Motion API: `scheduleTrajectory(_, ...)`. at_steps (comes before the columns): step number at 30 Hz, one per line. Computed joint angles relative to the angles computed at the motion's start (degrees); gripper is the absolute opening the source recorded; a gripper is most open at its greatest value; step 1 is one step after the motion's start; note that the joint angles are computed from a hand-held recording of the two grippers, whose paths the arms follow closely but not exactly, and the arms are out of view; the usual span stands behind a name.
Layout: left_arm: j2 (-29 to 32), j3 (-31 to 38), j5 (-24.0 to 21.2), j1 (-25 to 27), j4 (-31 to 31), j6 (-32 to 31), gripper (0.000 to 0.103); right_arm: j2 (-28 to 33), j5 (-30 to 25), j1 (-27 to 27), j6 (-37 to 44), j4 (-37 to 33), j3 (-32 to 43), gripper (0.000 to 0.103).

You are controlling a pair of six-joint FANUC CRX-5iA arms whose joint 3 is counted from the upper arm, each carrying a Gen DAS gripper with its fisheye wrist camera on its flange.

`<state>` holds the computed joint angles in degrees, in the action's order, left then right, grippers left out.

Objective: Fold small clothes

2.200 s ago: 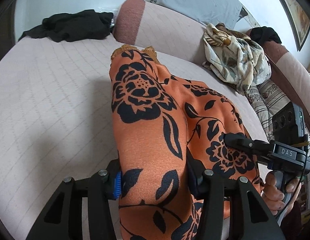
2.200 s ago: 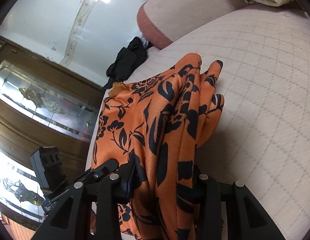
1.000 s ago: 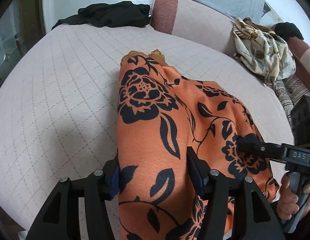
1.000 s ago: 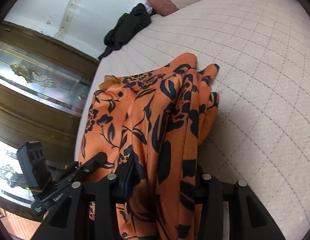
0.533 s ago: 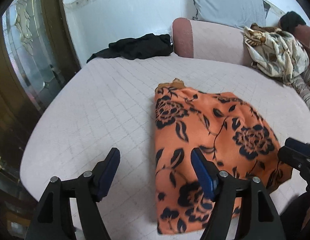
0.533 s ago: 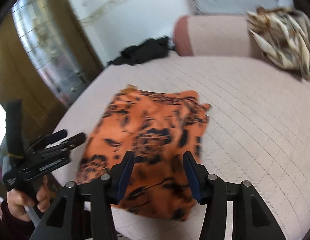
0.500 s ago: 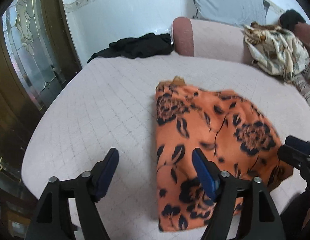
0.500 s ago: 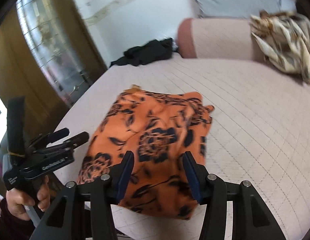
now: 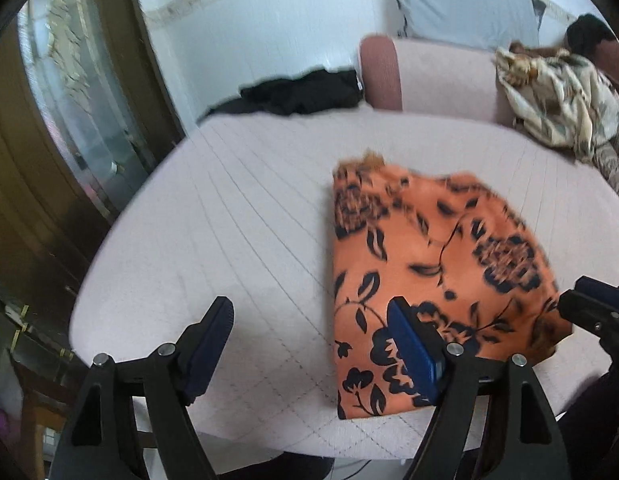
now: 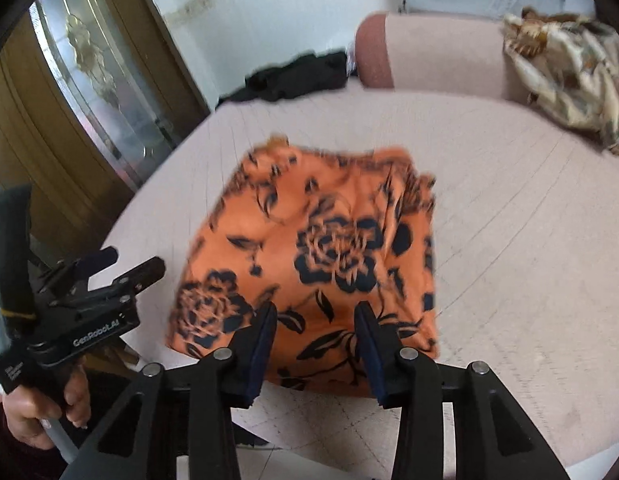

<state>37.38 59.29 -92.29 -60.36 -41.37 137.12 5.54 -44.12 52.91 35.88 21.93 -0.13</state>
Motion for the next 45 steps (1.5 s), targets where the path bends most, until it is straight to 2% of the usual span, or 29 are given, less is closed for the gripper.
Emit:
scheduleTrajectory(5,0.66,6.73,-5.01,-4.84,-8.30,-0.42,0.084,-5.37,-1.38,4.00,-9.29,11.22,-3.36,0.046)
scheduleTrajectory(8,0.87,9.56,-6.62,-7.29,-12.79,-0.91,0.086,-7.07,-4.68,7.01,-13.96,19.59,-4.84,0.046)
scheduleTrajectory(12,0.69,11.43,-7.15,-9.45,-16.02,-0.31,0.093,-8.79,-7.27,9.71,-16.70,25.00,-5.94,0.049)
scheduleTrajectory(17,3.16,17.23,-9.87,-11.80,-20.19,-3.03,0.094,-10.16,-8.43,11.05,-18.42,27.13,-6.77,0.049)
scheduleTrajectory(20,4.88,20.49,-11.38,-13.13,-23.18,-4.99,0.099,-10.57,-8.49,11.35,-19.28,27.97,-7.08,0.049)
scheduleTrajectory(28,4.08,20.14,-10.87,-13.89,-23.46,-4.78,0.100,-10.63,-8.51,11.52,-20.95,29.36,-7.21,0.049)
scheduleTrajectory(38,1.86,17.22,-10.08,-14.31,-24.05,-2.36,0.100,-9.33,-11.06,12.72,-23.06,32.49,-6.10,0.049)
scheduleTrajectory(45,1.42,16.82,-10.21,-14.10,-23.42,-2.49,0.100,-8.49,-12.16,13.07,-23.23,32.00,-4.89,0.049)
